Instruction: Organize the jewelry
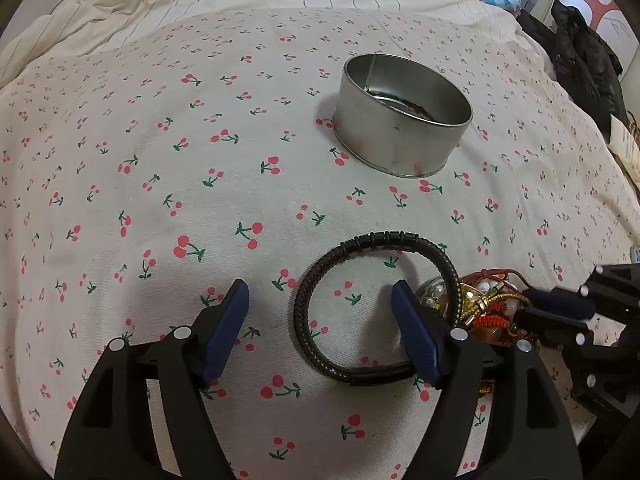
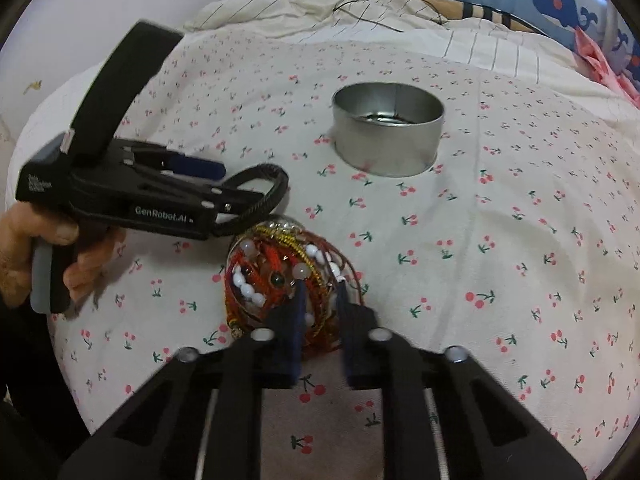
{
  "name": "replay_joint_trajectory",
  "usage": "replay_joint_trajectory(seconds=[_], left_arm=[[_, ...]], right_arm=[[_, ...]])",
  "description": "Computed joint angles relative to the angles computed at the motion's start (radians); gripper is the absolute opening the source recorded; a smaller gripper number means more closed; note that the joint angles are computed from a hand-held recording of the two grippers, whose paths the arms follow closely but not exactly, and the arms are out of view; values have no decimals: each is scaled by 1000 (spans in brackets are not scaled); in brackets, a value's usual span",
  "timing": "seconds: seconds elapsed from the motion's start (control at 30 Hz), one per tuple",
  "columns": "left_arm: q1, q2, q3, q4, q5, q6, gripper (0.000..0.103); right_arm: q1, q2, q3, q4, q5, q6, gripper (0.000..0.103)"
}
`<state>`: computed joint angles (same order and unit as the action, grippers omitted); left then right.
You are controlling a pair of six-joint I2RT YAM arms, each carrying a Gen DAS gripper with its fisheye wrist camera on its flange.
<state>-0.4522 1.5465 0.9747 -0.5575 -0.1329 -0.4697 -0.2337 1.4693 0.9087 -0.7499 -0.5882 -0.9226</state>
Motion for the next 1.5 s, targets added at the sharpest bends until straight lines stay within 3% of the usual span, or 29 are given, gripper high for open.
replay_joint_trajectory(seconds=[0.1,0.17,0.23,0.3,0.47,0.6,0.8,0.83,0.87,0.9,0.93,1.03,1.07,1.1,1.13,1.17,1.2,1.5], left_arm=[[0,-4,-4,8,0,-3,70],[9,-17,-13,15,4,-5,57],[17,-25,-17,12,5,-3,31],[24,-32,-21,18,21,0,16],[23,-48,-25,29,30,11,6],[36,-76,-35,41,19,5,6],[66,-26,-19,27,31,-11,10],[65,-27,-17,26,25,-10,22],[62,-26,-15,26,12,-11,32],[58,-19,-10,24,-7,-15,57],[57,-12,-4,21,-25,-19,67],[52,28,17,20,-33,-10,67],[44,40,25,19,-41,-5,67],[35,40,26,23,-49,6,54],[30,34,24,23,-45,18,26],[31,24,22,22,-34,25,11],[33,21,23,23,-28,27,7],[27,-76,8,46,-45,20,6]], right_arm=[[-14,-29,-12,5,-18,-13,4],[-47,-37,8,-15,-59,-20,4],[-79,-27,34,-41,-98,-27,4],[-105,-27,51,-51,-132,-22,4],[-140,5,92,28,-152,109,4],[-126,102,133,158,-19,284,4],[-101,270,244,129,100,353,7],[-99,261,235,136,101,350,20],[-98,249,225,146,98,346,44],[-96,232,205,173,101,351,52],[-88,220,186,196,120,350,54],[-64,237,178,204,165,331,52],[-58,233,169,216,177,320,41],[-50,235,173,218,181,319,31],[-52,235,174,217,177,311,11],[-58,228,170,218,167,305,6],[-62,220,165,220,160,302,4],[-142,120,171,233,-45,359,4]])
